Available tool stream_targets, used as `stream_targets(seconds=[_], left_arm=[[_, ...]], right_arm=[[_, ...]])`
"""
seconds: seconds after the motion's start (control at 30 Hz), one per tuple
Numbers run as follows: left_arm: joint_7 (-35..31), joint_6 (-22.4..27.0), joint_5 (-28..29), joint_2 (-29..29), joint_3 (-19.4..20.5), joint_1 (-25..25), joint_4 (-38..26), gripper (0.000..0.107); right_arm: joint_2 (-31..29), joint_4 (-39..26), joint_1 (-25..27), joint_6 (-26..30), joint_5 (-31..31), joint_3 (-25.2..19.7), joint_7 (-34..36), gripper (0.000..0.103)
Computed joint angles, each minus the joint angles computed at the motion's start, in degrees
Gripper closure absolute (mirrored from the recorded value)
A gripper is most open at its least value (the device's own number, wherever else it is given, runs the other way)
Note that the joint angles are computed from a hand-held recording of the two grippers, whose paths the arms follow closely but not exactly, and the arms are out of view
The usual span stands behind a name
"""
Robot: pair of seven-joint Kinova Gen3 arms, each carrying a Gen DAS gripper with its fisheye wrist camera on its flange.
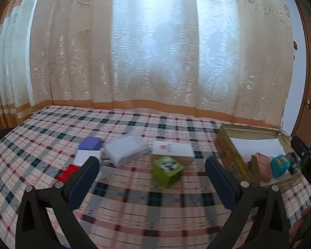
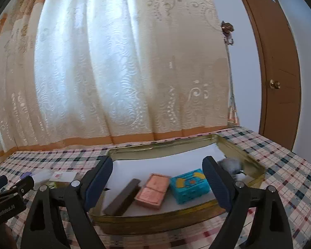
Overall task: Organize rigid objects
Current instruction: 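Withdraw both open tools from the tray toward the loose items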
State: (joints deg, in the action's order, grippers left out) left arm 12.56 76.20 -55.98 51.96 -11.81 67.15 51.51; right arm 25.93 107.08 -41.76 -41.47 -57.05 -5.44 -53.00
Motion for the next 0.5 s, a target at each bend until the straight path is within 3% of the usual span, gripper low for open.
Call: stream_targets(seconds=[0.2,0.5], left_arm=[[6.83,-1.00,-0.32,-5.18,0.56,-0.38,10.33,0.005],[17.35,-3.67,-0.63,-13.10,5.69,-4.69,24.04,0.005]], right_arm=[[1.01,-1.81,-1.73,0.53,-0.60,-0.36,2.71,0.013],[3.06,-6.37,-3.62,5.23,-1.92,-0.41,7.17,0.013]])
